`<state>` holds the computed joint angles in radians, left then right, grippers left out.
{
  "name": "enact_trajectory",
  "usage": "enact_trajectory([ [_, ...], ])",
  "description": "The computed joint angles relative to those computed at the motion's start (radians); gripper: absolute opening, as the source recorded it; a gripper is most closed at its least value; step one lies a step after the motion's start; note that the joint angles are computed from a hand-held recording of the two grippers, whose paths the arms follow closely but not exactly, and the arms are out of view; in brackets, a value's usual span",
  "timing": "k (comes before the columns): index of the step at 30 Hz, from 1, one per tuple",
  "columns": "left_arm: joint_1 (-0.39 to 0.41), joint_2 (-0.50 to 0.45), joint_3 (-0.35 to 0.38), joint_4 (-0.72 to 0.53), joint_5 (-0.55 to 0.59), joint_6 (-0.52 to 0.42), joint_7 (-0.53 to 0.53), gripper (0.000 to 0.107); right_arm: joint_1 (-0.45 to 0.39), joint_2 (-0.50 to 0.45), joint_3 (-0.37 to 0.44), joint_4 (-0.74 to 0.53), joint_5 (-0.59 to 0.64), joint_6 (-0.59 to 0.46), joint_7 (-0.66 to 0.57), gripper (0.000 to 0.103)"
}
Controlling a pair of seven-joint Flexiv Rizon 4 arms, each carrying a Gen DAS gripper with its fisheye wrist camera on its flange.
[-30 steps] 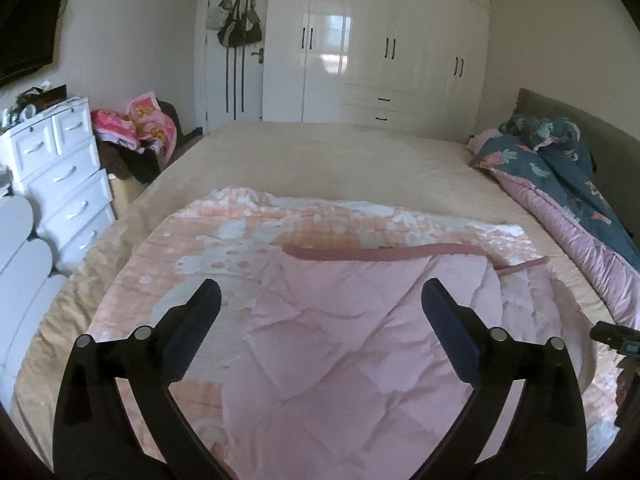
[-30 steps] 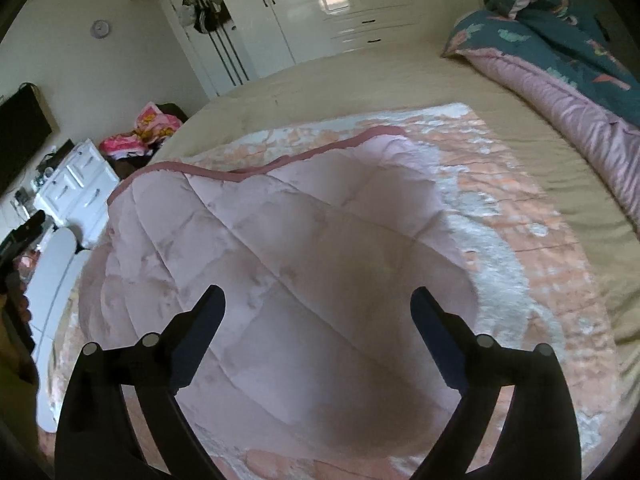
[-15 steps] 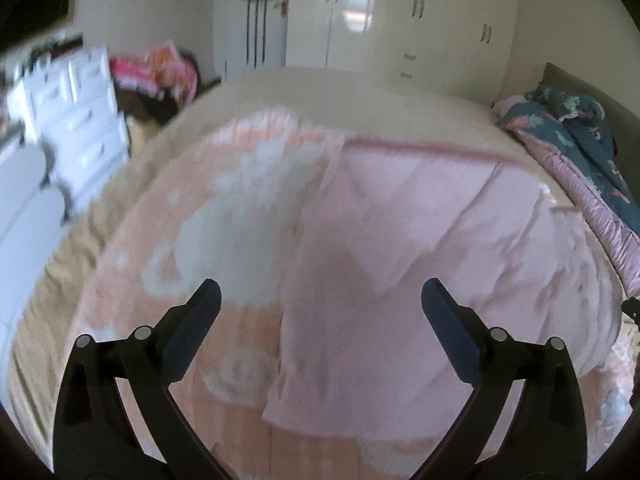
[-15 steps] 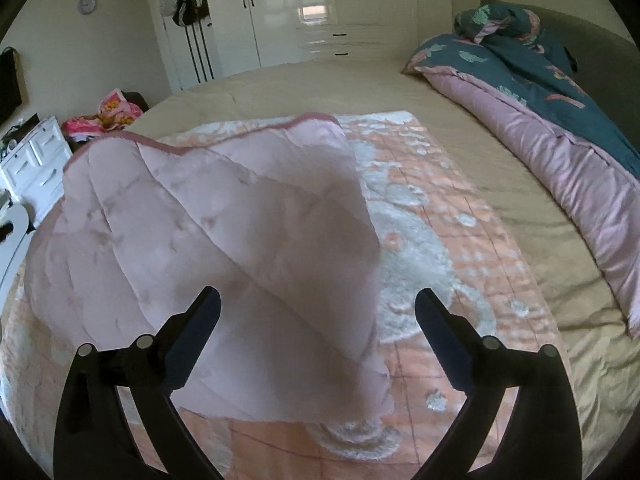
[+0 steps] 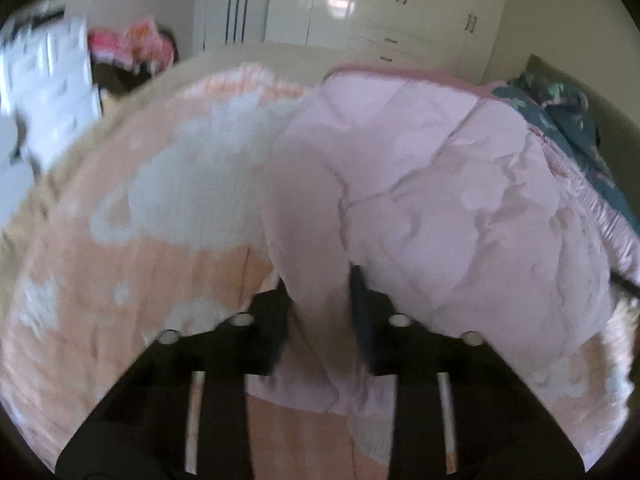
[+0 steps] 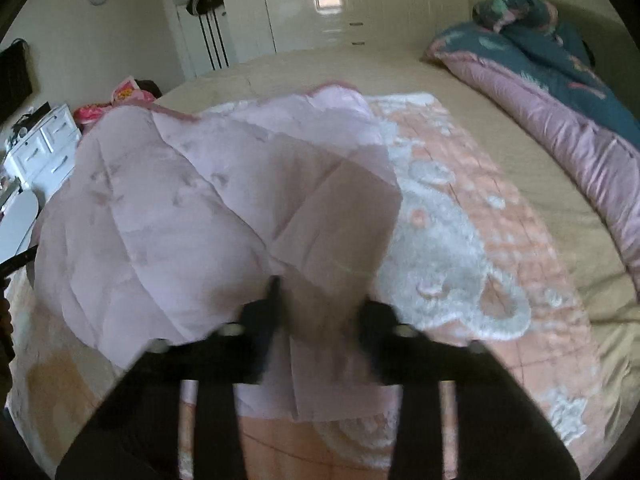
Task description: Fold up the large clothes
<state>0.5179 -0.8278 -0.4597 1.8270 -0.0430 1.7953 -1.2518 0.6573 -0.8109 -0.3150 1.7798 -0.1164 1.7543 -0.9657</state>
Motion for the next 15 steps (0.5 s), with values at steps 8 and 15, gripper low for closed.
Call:
enact_trajectory([
  [8, -0.143, 0.006, 0.119, -0.175, -0.134, -0.129, -0.017, 0.013, -0.106, -0.027, 0.059, -0.179, -0.034, -0.122, 0.082, 0.012],
  [15, -0.254, -0.031, 0.243, -0.246, -0.223, -0.192, -0.007, 0.013, -0.162, -0.093, 0.110, -0.271, -0.132, -0.244, 0.166, 0.012],
])
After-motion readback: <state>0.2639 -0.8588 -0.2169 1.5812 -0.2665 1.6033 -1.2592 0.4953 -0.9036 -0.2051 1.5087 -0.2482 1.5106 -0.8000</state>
